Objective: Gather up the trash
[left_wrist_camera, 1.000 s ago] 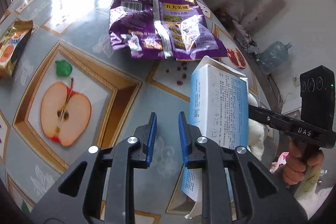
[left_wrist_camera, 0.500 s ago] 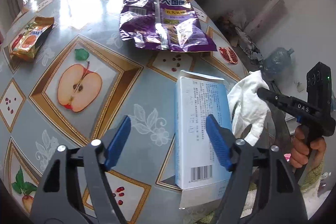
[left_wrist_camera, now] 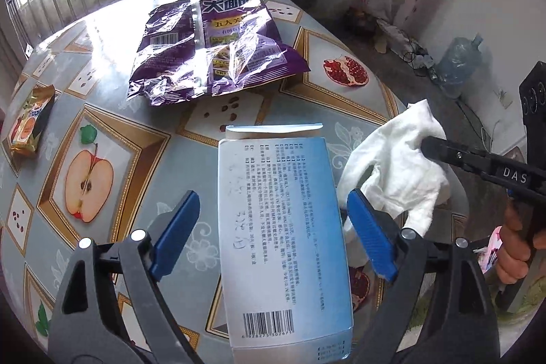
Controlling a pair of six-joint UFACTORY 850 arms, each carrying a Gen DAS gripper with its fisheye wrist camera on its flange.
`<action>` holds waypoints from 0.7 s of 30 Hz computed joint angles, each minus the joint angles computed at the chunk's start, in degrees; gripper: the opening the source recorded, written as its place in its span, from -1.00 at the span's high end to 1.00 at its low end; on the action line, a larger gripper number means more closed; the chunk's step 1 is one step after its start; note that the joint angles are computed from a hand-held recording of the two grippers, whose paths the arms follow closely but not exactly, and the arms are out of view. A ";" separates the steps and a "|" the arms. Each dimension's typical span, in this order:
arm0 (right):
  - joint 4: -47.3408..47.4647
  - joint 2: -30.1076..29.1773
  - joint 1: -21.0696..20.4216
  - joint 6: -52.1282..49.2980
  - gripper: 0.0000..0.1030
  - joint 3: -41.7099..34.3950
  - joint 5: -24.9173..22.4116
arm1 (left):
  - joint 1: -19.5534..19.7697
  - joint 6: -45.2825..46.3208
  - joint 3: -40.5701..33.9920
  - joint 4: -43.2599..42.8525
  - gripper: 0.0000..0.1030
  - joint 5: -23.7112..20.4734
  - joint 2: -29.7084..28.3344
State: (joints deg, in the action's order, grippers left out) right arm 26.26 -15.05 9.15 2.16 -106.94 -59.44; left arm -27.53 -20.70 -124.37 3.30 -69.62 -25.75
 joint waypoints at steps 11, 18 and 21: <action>0.69 -0.25 -0.57 -0.92 0.64 0.74 -0.25 | 1.35 0.33 0.76 -1.09 -0.62 -0.15 -0.39; -1.77 -6.87 1.39 -2.40 0.64 -8.52 -3.66 | 4.63 -5.20 4.35 0.94 -0.62 -0.12 2.20; -4.70 -11.70 3.63 -2.77 0.45 -16.33 -5.35 | 5.54 -6.88 5.68 0.75 -0.62 -0.02 3.20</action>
